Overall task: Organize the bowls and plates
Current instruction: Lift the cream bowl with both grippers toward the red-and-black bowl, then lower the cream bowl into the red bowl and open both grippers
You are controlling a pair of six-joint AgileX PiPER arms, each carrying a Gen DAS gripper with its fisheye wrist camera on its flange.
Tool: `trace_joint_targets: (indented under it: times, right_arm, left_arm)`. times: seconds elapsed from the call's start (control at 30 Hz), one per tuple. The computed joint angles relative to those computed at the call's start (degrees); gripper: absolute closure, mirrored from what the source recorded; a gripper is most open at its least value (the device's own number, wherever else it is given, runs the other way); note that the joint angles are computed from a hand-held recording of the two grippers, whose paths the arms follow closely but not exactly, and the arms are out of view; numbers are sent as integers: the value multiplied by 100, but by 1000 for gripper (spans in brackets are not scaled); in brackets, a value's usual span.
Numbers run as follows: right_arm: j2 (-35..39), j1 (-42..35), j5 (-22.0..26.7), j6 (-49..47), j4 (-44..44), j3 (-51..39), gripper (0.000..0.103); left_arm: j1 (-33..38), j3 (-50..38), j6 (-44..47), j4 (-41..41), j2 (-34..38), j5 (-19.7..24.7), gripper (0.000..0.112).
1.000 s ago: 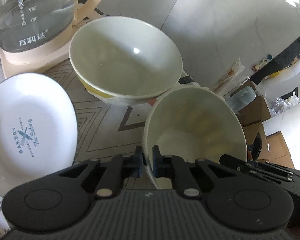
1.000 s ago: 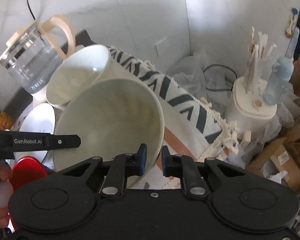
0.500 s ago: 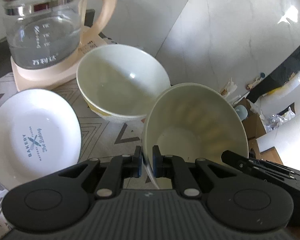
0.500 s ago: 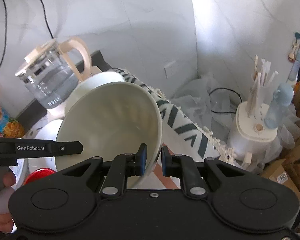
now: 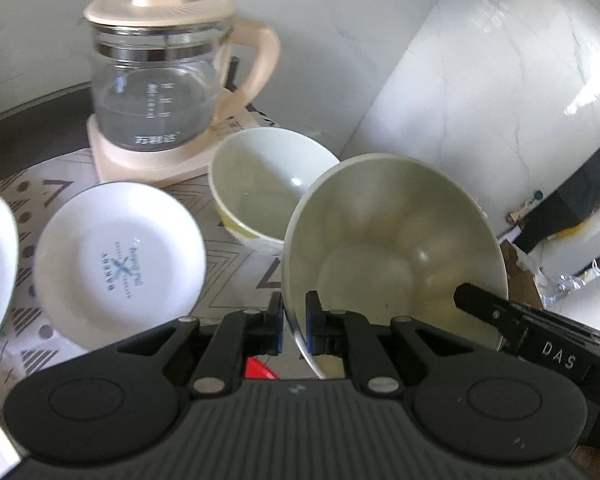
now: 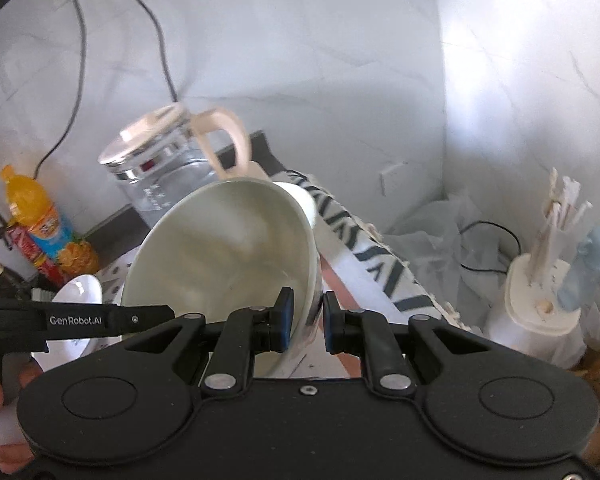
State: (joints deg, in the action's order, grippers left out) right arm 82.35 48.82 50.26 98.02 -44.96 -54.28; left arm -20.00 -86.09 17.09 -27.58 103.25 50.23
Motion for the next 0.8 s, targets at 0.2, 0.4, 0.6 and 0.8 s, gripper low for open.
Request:
trace_joint_targets:
  times: [0.2,0.4,0.6,0.8]
  right_arm:
    - [51,192,-87,-141,-118,-142,88]
    - [146,367,-233,-291,-86,-237,88]
    - [299,553,-375,-342,20,-322,88]
    - [482,656,-554,-402,178,-374,88]
  left_arm:
    - [134,524,-182,131,-464,-249,104]
    - [373,1063,-216,160,-910,-422,104]
    - [579,1509,-300,264,-1214,-523,104]
    - [777,1977,-303,315,-1488,-610,104]
